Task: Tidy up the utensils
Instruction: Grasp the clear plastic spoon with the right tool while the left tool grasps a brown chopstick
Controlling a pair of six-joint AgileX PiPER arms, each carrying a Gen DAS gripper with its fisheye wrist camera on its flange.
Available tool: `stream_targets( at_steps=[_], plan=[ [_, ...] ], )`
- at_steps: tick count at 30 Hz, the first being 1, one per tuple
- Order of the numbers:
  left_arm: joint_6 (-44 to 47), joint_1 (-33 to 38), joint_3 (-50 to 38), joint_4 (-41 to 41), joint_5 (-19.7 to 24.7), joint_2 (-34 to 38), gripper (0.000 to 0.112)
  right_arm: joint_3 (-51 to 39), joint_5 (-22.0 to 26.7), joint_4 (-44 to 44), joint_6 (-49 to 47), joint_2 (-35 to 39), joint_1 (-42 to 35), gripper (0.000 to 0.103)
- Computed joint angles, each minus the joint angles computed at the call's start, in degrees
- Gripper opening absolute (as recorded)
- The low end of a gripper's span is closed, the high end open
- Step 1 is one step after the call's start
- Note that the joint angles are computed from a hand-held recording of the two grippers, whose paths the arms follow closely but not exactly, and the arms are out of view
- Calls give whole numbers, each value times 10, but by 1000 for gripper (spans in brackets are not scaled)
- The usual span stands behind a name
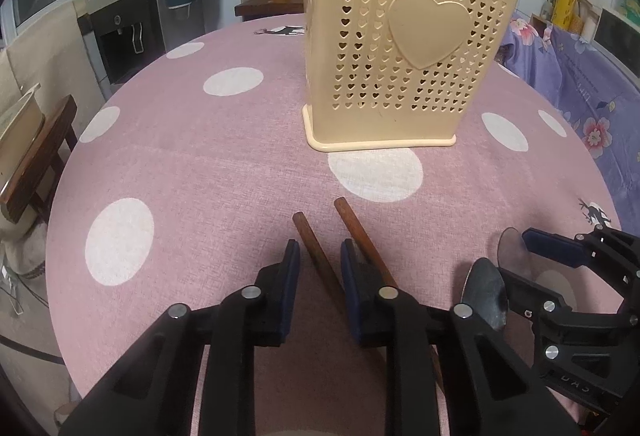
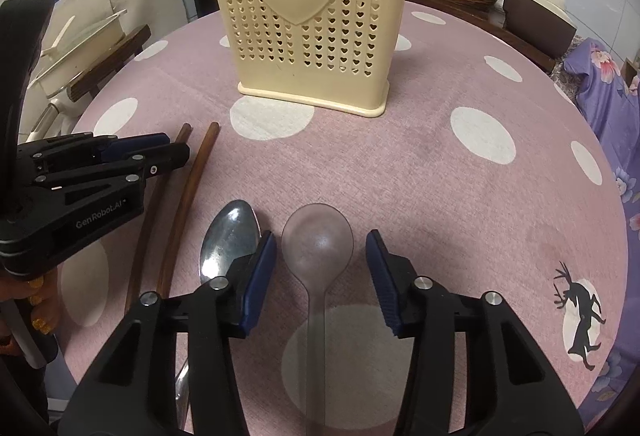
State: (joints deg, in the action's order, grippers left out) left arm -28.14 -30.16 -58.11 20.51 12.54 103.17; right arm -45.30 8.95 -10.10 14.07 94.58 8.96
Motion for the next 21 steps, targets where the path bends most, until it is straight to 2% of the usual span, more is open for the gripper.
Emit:
stream_targets(
  at_steps=[1,6,10,15,19,21],
  plan=[
    [-3,0,0,3,0,0,18,0,1,-4,5,-1,2,37],
    [0,1,-2,-10,-6,3,13,-1,2,-13,16,0,3,37],
    [-27,-3,-6,18,-7,7,12,0,0,-14,18,0,3,37],
    [12,1,-11,-28,-8,11,11,1,-4,14,-10,-1,0,37],
    [107,9,-19,-132,-8,14,9,5,-11,18,-9,-5,0,37],
    [121,9,-22,-146,-8,16,8,8,-14,15,-3,-9,-2,37]
  ],
)
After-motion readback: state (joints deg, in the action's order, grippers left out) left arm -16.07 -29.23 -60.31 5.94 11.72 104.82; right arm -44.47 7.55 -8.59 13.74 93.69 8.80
